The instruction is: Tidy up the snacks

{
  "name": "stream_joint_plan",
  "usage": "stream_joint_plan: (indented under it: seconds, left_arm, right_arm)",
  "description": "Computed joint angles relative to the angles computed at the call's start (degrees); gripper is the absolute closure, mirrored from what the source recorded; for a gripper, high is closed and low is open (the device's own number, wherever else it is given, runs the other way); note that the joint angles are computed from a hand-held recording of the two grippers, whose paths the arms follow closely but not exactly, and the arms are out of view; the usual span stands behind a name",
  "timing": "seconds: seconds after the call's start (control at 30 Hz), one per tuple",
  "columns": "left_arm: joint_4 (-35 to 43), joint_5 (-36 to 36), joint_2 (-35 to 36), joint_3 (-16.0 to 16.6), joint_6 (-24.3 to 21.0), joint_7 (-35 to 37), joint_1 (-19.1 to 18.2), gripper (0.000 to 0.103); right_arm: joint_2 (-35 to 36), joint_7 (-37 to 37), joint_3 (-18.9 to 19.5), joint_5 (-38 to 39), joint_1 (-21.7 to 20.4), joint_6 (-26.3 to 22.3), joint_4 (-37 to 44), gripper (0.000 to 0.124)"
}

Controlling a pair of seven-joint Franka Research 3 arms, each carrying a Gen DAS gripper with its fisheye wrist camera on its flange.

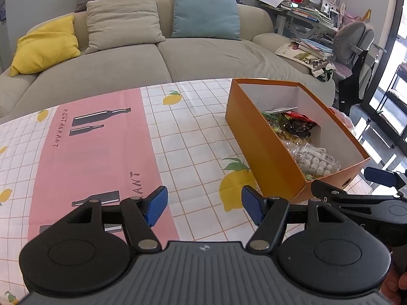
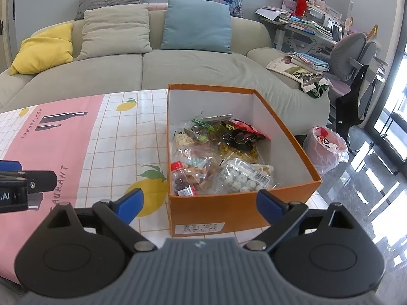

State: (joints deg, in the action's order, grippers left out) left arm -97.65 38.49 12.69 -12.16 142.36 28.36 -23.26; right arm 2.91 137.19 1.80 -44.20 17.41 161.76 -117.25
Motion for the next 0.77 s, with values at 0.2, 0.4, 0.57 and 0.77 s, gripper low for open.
stream_joint_plan:
  seconds: [0.2, 0.4, 0.57, 0.77]
  left_arm:
    - [-0.25, -0.51, -0.25, -0.03, 0.13, 0.1, 0.17, 0.025]
    - [-0.36, -0.67, -0.29, -0.12, 0.04, 0.33, 0.16, 0.025]
    - [-0.61, -0.81, -0.43, -0.13, 0.33, 0.1, 0.18, 0.025]
    - [-1.07, 0.26, -0.72, 0.03, 1.01, -0.62, 0.22, 0.024]
  right_arm:
    - [-0.01, -1.0, 0.02, 0.69, -0.06, 0.17, -0.13, 0.031]
    - [-0.21, -1.14, -0.01, 0.26, -0.12, 0.58, -0.44, 0.031]
    - [-0.3, -1.65, 0.09, 0.62, -0.19, 0.46, -0.53, 0.031]
    - [-0.35, -2.16, 0.09, 0.51, -0.32, 0.77, -0.65, 0.031]
